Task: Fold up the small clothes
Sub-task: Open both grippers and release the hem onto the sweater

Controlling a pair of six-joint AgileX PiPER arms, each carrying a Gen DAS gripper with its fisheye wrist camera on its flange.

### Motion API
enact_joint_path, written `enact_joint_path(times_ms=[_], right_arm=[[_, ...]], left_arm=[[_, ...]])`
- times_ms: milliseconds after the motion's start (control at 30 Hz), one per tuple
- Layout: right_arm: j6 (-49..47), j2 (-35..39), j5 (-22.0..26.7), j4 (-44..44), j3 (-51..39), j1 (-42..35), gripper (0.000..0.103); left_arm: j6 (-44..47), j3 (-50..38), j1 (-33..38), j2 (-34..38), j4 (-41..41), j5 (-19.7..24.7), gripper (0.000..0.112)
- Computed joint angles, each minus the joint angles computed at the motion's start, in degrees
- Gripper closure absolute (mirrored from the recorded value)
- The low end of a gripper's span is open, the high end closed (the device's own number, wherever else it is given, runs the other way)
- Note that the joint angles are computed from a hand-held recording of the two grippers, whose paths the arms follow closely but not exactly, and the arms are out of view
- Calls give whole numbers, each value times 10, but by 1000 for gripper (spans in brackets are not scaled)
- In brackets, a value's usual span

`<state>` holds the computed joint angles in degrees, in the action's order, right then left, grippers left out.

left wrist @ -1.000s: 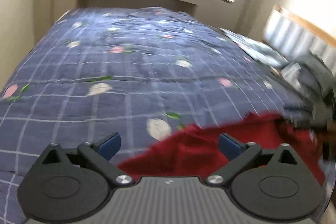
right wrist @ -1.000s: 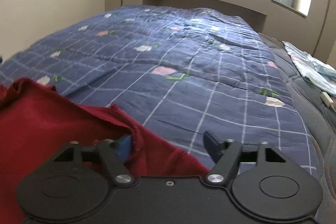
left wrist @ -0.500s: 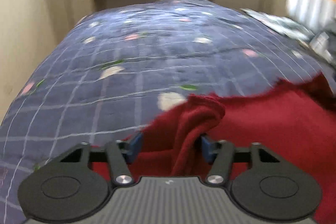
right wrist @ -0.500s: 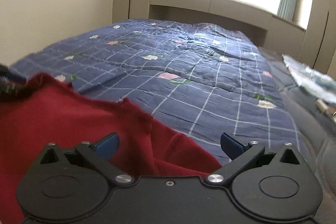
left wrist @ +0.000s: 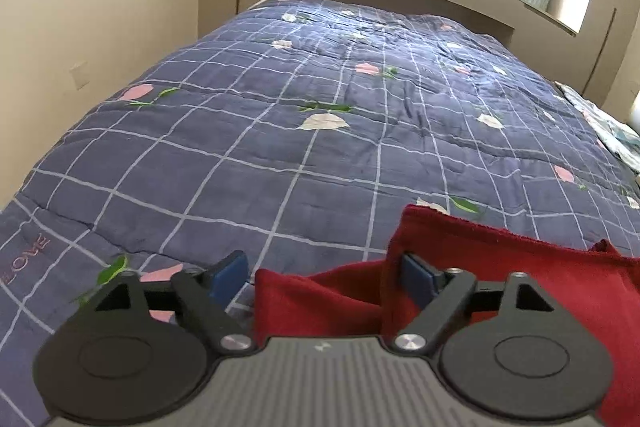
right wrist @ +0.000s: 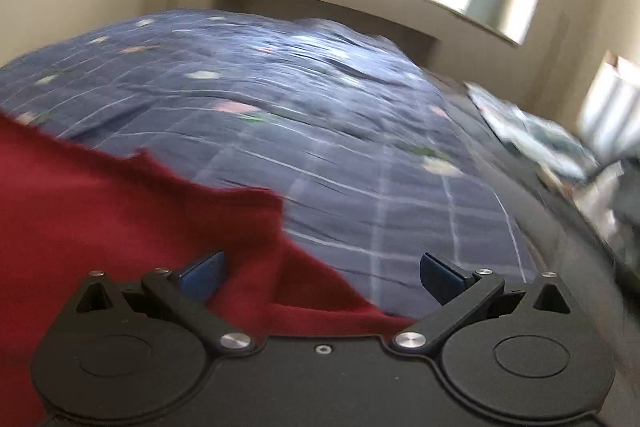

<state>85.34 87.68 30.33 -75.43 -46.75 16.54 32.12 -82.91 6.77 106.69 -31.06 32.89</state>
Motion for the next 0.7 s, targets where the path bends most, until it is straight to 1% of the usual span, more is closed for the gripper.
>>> enact_joint_path(times_ms=[67, 133, 200, 300, 333, 400, 567, 633, 700], right_arm=[[35, -2, 17, -20, 10, 6, 1], [69, -3, 36, -49, 20, 19, 1], [95, -11, 62, -66, 30, 38, 1], [89, -31, 81, -41, 35, 54, 1], [82, -38, 86, -28, 36, 57, 1], [84, -54, 111, -7, 39, 80, 1], [140, -96, 181, 17, 64, 187, 1], [130, -93, 228, 25, 59, 248, 1], [132, -73, 288, 25, 46, 308, 1]], left_arm=[[4, 13, 0, -11, -10, -12, 16], [19, 33, 6, -28, -32, -23, 15], [65, 64, 22, -54, -81, -29, 12], [132, 128, 45, -105, -152, -49, 10], [168, 152, 55, -123, -188, -48, 10], [229, 200, 77, -156, -250, -38, 10], [316, 313, 121, -225, -348, -7, 10], [346, 356, 136, -245, -382, -3, 10], [368, 391, 144, -258, -411, -7, 10]])
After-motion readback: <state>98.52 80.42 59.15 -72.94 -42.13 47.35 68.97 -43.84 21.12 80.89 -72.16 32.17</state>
